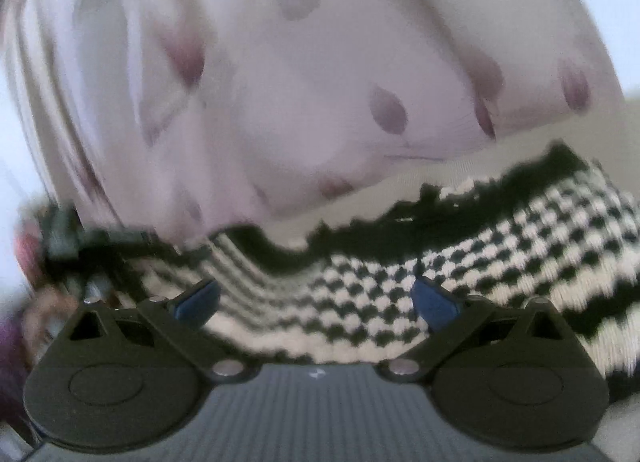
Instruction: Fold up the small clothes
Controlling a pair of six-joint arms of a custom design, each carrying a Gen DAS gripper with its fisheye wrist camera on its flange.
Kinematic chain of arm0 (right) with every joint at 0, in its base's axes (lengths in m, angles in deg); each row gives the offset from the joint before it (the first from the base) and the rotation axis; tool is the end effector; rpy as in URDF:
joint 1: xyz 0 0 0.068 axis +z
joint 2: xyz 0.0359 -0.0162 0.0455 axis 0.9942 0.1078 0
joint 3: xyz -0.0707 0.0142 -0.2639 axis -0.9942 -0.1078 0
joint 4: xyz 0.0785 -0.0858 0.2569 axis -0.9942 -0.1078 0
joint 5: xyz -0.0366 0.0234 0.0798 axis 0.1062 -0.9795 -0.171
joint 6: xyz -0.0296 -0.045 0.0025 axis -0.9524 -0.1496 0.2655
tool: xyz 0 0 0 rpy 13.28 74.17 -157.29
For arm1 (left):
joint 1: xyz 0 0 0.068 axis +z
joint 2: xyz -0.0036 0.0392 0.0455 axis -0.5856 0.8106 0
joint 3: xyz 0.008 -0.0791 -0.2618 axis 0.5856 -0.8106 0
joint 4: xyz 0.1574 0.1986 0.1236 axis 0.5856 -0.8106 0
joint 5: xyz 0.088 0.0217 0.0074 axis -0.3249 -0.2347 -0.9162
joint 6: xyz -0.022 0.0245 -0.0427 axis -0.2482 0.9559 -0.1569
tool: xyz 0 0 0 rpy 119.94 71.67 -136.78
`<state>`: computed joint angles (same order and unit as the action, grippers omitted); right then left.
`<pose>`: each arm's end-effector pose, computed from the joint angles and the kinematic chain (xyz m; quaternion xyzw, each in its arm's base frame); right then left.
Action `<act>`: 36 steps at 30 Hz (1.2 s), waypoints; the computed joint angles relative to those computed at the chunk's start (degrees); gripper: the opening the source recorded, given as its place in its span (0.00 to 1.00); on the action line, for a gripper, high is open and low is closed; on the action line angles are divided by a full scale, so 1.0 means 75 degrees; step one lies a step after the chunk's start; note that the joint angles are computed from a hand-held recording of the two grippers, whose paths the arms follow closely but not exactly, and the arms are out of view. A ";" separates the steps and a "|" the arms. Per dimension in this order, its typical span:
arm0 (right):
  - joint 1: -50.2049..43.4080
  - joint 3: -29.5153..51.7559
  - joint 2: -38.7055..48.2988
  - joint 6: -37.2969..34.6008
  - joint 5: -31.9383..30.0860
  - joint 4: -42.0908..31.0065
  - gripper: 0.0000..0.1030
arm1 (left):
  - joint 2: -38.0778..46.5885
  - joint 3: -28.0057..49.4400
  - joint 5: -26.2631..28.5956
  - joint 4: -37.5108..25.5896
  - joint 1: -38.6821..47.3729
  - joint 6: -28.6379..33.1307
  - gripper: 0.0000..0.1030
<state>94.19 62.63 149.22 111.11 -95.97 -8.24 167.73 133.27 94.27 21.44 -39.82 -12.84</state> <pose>0.2624 0.0615 0.2459 0.0543 0.7841 0.3686 0.4963 0.3571 -0.0412 0.2786 -0.0065 0.8747 -0.2928 0.3861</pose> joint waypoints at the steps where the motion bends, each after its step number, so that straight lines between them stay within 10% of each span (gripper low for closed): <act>1: -0.0156 -0.0243 -0.0209 0.0417 -0.0185 0.0251 1.00 | -0.0094 0.0035 -0.0122 -0.0084 -0.0202 -0.0122 0.27; 8: -0.1034 -0.0985 -0.1021 0.1921 -0.1629 0.1209 1.00 | -0.0315 0.0000 -0.0700 0.0054 -0.1728 -0.1185 0.17; 18: -0.1869 -0.1486 0.0355 0.5107 -0.3346 0.4470 1.00 | -0.0218 -0.1791 0.0473 0.3141 -0.2144 -0.2699 0.19; 24: -0.1632 -0.1059 0.1331 0.5611 -0.3387 0.5061 1.00 | -0.0193 -0.1988 0.1095 0.3463 -0.1771 -0.2800 0.30; 28: -0.1373 -0.0489 0.1674 0.5420 -0.3043 0.4221 1.00 | -0.0693 -0.2673 0.1354 0.4377 -0.1545 -0.3040 0.30; 32: -0.1225 -0.0108 0.1392 0.4425 -0.2813 0.2706 1.00 | -0.1530 -0.3159 0.1095 0.4835 -0.1425 -0.2783 0.73; 36: -0.1221 -0.0048 0.0802 0.3676 -0.2311 0.1626 1.00 | -0.1984 -0.3422 0.0673 0.4354 -0.1324 -0.1803 0.80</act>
